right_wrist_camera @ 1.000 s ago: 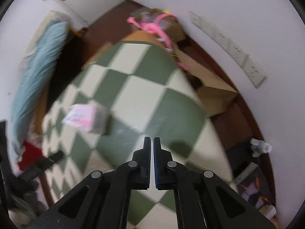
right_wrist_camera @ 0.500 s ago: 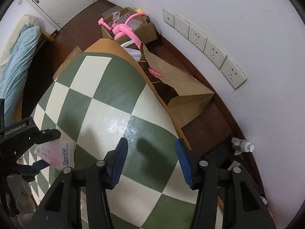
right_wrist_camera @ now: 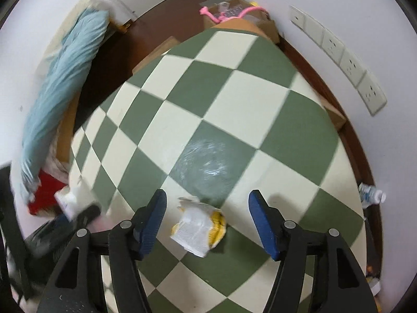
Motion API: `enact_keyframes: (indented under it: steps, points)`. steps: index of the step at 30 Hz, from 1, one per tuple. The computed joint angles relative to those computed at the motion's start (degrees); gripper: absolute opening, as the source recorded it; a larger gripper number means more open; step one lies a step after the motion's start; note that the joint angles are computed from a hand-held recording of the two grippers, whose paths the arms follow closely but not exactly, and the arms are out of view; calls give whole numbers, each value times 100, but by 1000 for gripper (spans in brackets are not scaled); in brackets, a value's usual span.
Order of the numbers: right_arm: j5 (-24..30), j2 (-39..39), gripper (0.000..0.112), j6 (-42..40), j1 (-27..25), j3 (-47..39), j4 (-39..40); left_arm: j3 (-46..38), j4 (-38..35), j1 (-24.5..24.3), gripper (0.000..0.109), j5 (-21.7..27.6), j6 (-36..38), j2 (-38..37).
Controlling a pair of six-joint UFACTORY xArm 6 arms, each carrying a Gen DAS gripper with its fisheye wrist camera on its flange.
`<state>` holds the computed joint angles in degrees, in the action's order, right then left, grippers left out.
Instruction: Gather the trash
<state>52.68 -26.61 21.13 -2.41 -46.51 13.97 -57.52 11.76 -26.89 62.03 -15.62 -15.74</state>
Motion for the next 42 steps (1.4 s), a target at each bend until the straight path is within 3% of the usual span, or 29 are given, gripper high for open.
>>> enact_keyframes:
  steps: [5, 7, 8, 9, 18, 25, 32, 36, 42]
  points:
    - [-166, 194, 65, 291, 371, 71, -406, 272, -38, 147, 52, -184, -97, -63]
    - [-243, 221, 28, 343, 490, 134, -640, 329, 60, 155, 52, -221, -115, -154]
    - [-263, 199, 15, 425, 569, 173, -830, 333, 29, 173, 52, -189, -64, -223]
    - [-304, 181, 10, 429, 598, 213, -862, 348, 15, 178, 52, -179, -19, -279]
    - [-196, -556, 3, 848, 930, 221, -1237, 579, 53, 383, 52, -130, 84, -1179]
    - [140, -927, 3, 1310, 1656, -165, -1541, 504, -123, 942, 52, 91, 520, -2039]
    - [167, -643, 3, 2193, 3029, -986, -1973, 232, -755, 2268, 52, 340, 1528, -2670]
    - [12, -180, 3, 2548, 3778, -1522, -2110, 14, -1344, 3450, 52, 485, 2392, -2803]
    - [-251, 1080, 3, 2778, 4851, -2708, -2103, -368, -2368, 5654, 52, 765, 3867, -2461]
